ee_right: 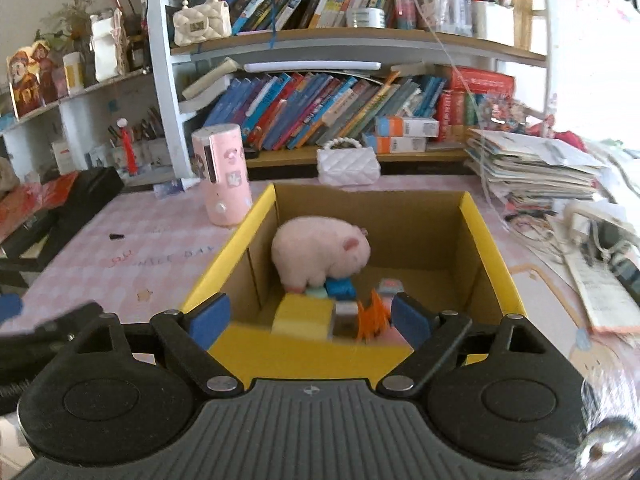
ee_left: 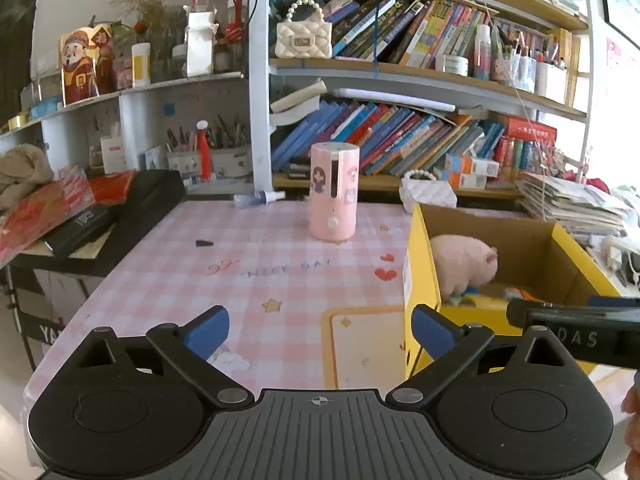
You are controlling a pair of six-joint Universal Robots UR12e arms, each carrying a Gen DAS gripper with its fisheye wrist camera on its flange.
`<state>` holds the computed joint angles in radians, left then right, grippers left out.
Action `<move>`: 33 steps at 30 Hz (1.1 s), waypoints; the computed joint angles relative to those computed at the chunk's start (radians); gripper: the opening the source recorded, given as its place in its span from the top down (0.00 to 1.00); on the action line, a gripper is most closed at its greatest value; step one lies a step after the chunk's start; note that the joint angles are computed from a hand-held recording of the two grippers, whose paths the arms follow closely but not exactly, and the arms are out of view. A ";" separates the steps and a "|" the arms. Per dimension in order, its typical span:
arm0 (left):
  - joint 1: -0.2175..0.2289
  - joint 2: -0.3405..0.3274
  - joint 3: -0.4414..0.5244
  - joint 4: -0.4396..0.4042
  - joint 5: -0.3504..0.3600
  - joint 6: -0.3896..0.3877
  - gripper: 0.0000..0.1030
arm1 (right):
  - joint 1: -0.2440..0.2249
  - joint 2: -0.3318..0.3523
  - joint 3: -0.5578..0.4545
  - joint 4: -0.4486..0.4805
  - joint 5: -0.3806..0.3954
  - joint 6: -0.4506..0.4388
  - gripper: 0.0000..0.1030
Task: Organize objects
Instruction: 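Withdraw both open grippers up and back from the yellow box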
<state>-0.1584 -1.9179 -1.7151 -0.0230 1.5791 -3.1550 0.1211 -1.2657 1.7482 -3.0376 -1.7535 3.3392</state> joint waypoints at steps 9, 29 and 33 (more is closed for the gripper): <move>0.020 0.053 -0.071 -0.009 -0.038 0.059 0.03 | 0.045 -0.036 0.050 0.068 -0.085 0.103 0.10; 0.044 0.125 -0.172 -0.004 -0.032 0.115 0.03 | 0.126 -0.074 0.104 0.094 -0.182 0.128 0.00; 0.043 0.132 -0.177 -0.023 -0.025 0.120 0.03 | 0.133 -0.078 0.113 0.105 -0.196 0.141 0.00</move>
